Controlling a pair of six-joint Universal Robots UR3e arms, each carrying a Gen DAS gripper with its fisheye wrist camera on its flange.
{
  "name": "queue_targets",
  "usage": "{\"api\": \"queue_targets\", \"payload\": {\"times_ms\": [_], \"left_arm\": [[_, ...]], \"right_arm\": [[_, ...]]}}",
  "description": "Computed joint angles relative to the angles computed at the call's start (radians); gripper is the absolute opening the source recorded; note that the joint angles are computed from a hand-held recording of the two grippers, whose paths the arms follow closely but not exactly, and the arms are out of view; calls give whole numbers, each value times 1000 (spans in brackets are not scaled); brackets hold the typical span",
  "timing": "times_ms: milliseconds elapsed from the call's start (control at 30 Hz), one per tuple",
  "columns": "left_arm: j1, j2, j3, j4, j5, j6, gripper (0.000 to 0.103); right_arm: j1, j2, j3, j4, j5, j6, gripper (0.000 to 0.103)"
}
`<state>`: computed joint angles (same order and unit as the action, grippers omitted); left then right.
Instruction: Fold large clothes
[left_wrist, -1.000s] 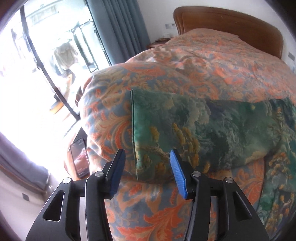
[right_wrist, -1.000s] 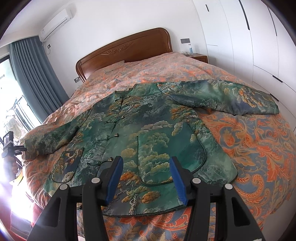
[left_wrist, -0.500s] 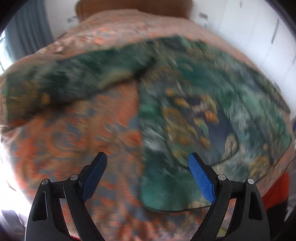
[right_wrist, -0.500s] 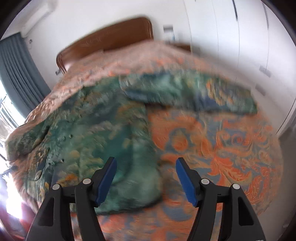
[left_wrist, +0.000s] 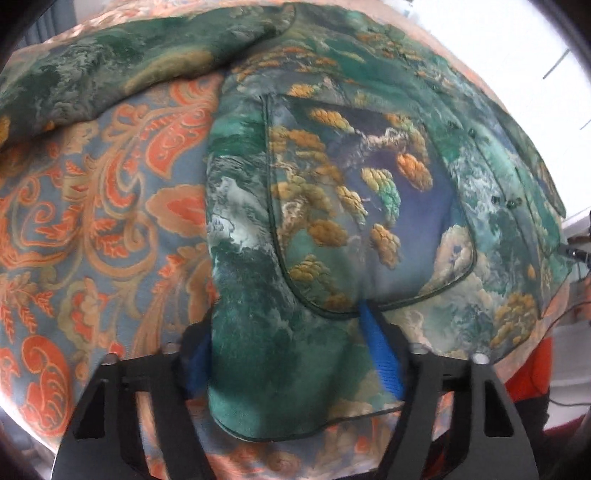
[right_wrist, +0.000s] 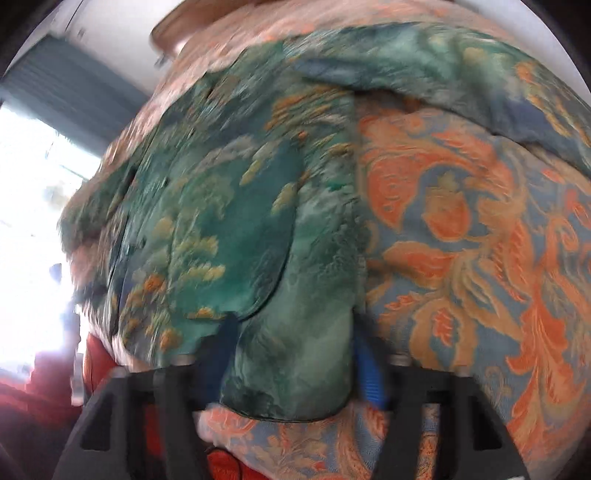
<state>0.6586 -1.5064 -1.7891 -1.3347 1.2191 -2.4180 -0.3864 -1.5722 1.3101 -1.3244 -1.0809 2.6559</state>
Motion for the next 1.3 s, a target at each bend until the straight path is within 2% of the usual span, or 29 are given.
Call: {"api": "queue_targets", "payload": {"times_ms": [67, 100, 133, 167, 333, 433, 500, 567, 600, 667, 700, 767, 800, 833, 900, 933, 1000, 1033, 1067, 1100, 1133, 1200, 1300], "left_arm": [[-21, -18, 11, 10, 14, -30, 35], [-28, -21, 23, -3, 17, -34, 29], [-30, -24, 39, -20, 18, -37, 20], [-18, -22, 52, -46, 10, -25, 17], [84, 14, 138, -259, -63, 110, 12], [155, 37, 142, -359, -91, 203, 12], [171, 53, 98, -340, -90, 245, 12], [149, 46, 40, -244, -81, 227, 13], [136, 45, 14, -187, -79, 213, 13], [126, 66, -45, -78, -91, 180, 26], [133, 85, -58, -51, -91, 160, 32], [139, 138, -93, -2, -106, 115, 70], [179, 175, -98, -25, -139, 144, 75], [209, 232, -122, -43, -163, 162, 77], [267, 376, -152, -76, -240, 186, 78], [281, 417, -154, -90, -268, 186, 82], [234, 480, -139, -37, -351, 64, 91], [185, 475, -129, 33, -370, -31, 99], [104, 469, -123, 154, -373, -186, 101], [-1, 444, -108, 293, -351, -351, 102], [-88, 416, -84, 370, -308, -450, 103], [-229, 370, -23, 423, -219, -554, 103], [-474, 271, 37, 546, -15, -719, 102]], "right_arm": [[39, 49, -84, 39, -37, -14, 27], [56, 73, -126, 61, -52, -11, 20], [67, 93, -168, 85, -60, -5, 18], [80, 114, -216, 107, -71, 5, 16], [111, 157, -423, 211, -114, 38, 13], [89, 130, -459, 271, -114, 40, 12], [70, 75, -402, 258, -124, 38, 12], [66, 27, -321, 211, -130, 46, 12], [69, 2, -258, 161, -141, 56, 12], [94, -16, -172, 69, -165, 79, 13], [99, -33, -125, 25, -168, 82, 19], [113, -57, -82, -28, -172, 120, 37], [118, -78, -67, -42, -172, 139, 50], [110, -118, -40, -45, -159, 141, 55], [61, -218, -8, -42, -128, 128, 55], [52, -264, 3, -62, -140, 143, 55], [75, -352, 17, -166, -188, 214, 57], [134, -381, 32, -280, -250, 309, 70], [235, -384, 51, -410, -360, 438, 74], [340, -383, 88, -562, -473, 565, 83], [444, -352, 93, -660, -589, 664, 88], [654, -226, 21, -765, -782, 824, 90], [816, -78, -90, -820, -828, 958, 90]]}}
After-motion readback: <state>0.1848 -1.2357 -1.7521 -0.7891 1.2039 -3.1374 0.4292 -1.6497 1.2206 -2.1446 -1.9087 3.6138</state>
